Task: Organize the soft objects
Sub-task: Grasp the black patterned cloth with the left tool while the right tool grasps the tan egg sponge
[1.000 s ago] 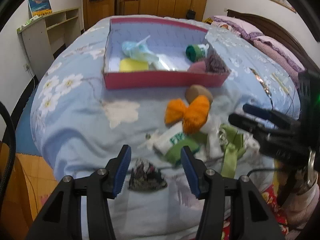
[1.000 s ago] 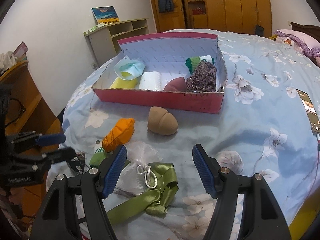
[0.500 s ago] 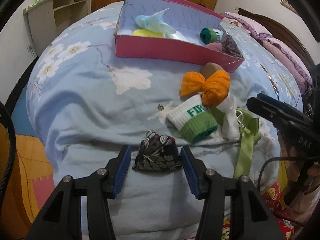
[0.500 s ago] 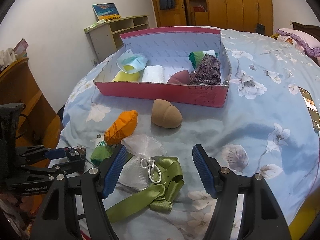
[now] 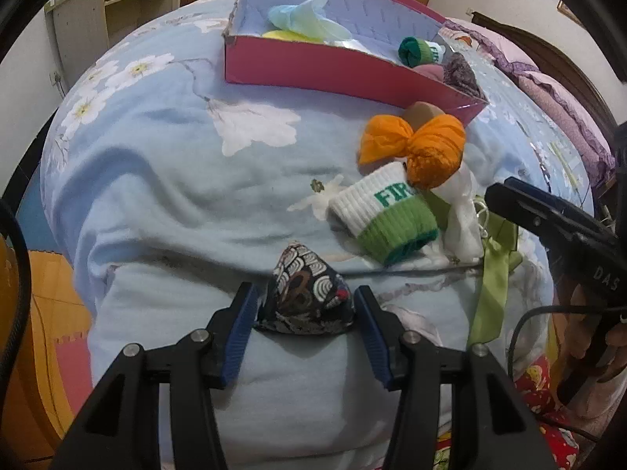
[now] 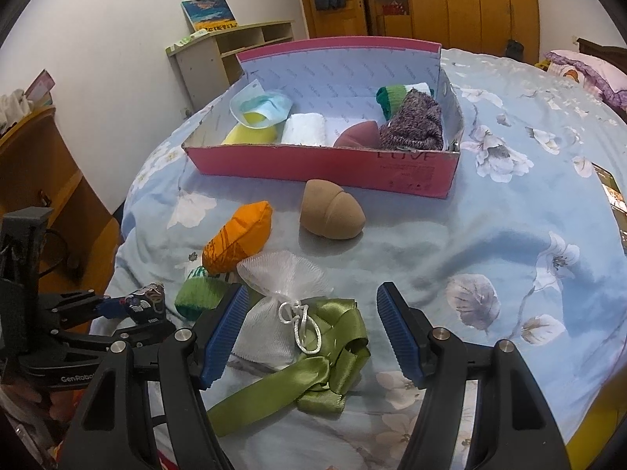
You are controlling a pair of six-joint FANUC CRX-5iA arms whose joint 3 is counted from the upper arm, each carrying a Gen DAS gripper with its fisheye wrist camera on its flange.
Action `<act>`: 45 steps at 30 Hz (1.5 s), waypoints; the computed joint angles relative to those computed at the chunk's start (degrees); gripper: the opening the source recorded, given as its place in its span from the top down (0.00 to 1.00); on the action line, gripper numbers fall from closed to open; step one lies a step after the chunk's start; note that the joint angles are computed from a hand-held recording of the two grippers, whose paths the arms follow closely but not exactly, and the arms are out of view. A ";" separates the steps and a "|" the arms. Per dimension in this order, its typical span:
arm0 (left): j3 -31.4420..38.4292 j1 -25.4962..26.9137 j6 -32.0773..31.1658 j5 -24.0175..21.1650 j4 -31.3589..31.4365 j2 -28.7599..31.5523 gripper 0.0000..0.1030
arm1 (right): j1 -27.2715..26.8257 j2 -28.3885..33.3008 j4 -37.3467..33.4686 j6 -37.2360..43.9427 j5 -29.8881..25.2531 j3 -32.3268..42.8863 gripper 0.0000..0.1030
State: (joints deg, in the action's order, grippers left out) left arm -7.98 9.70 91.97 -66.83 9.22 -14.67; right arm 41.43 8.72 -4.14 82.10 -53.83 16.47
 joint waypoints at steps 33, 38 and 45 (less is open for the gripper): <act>3.47 0.49 -0.48 3.95 -1.83 -0.29 0.59 | -1.75 7.36 -0.25 0.57 -1.87 8.85 0.32; 3.96 0.81 -0.28 4.49 -1.24 0.61 0.59 | -1.54 9.74 -0.27 1.31 -2.62 11.64 0.42; 3.86 1.37 -0.21 4.85 -0.42 1.60 0.59 | -1.87 13.06 -1.41 1.63 -4.75 15.80 0.49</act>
State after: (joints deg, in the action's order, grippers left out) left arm -4.12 11.07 91.77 -61.98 8.80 -13.07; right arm 39.55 21.78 -5.54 83.74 -58.58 32.27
